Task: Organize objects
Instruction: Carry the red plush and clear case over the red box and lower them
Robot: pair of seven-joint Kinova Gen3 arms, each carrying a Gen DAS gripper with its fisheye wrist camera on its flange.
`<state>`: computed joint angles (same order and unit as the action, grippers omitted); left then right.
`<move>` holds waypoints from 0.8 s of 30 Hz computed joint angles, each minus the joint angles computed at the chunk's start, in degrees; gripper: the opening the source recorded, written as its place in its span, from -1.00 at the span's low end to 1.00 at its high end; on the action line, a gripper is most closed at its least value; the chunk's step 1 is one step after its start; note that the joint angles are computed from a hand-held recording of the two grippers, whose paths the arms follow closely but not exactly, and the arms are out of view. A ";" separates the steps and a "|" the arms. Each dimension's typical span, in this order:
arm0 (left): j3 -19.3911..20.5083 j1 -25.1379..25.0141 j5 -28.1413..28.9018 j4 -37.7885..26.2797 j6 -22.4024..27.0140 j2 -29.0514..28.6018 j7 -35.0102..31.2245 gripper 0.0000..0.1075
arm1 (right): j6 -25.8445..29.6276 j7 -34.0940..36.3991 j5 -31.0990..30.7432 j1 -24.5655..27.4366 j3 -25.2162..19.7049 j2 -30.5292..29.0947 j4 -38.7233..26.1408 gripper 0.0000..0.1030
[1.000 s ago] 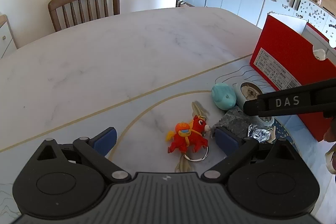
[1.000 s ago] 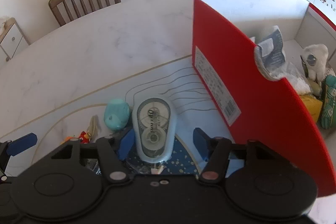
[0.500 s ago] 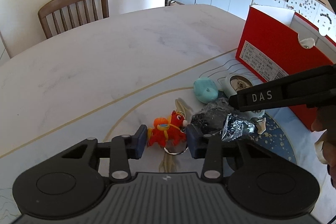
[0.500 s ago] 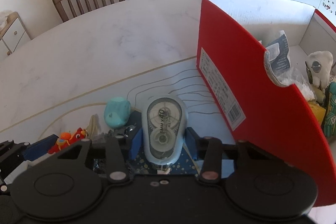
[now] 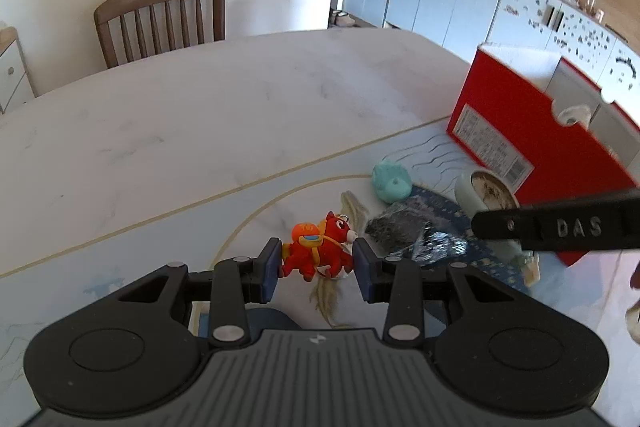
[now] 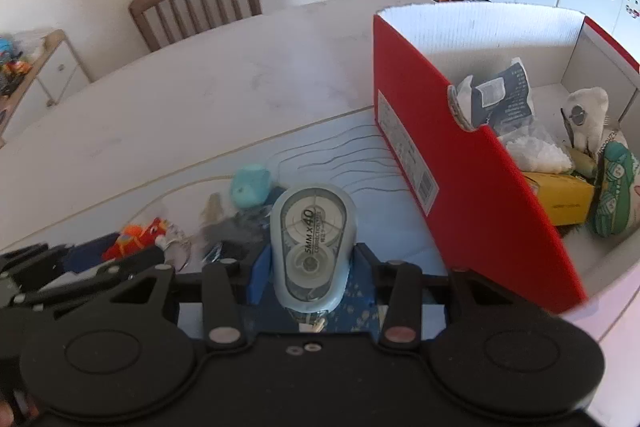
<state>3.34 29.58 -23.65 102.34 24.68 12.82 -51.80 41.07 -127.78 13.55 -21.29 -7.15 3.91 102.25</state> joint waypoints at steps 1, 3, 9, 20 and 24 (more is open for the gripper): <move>0.05 0.12 0.16 0.07 0.29 -0.56 0.24 -0.31 | 0.25 0.93 -0.56 0.10 -0.13 -0.72 0.17 -0.17; 0.35 0.47 0.06 -0.36 1.98 -1.43 0.93 -0.31 | 1.05 3.31 -2.13 0.48 -0.38 -2.03 0.19 -0.17; 2.88 0.18 0.30 -1.69 6.63 -4.05 2.01 -0.30 | 2.18 11.06 -7.94 2.47 -0.23 -6.72 0.88 -0.17; 7.33 1.56 -1.22 -7.03 13.62 -6.44 5.84 -0.30 | 5.02 30.03 -20.91 6.68 4.60 -13.36 0.85 -0.17; 8.24 2.93 -1.59 -11.08 15.49 -5.31 6.14 -0.30 | 6.42 36.41 -24.14 9.05 7.13 -14.44 -0.03 -0.17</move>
<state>11.58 32.50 -25.24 91.26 40.17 7.52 -45.66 47.49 -91.38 -10.59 -12.24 -0.02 -10.53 102.22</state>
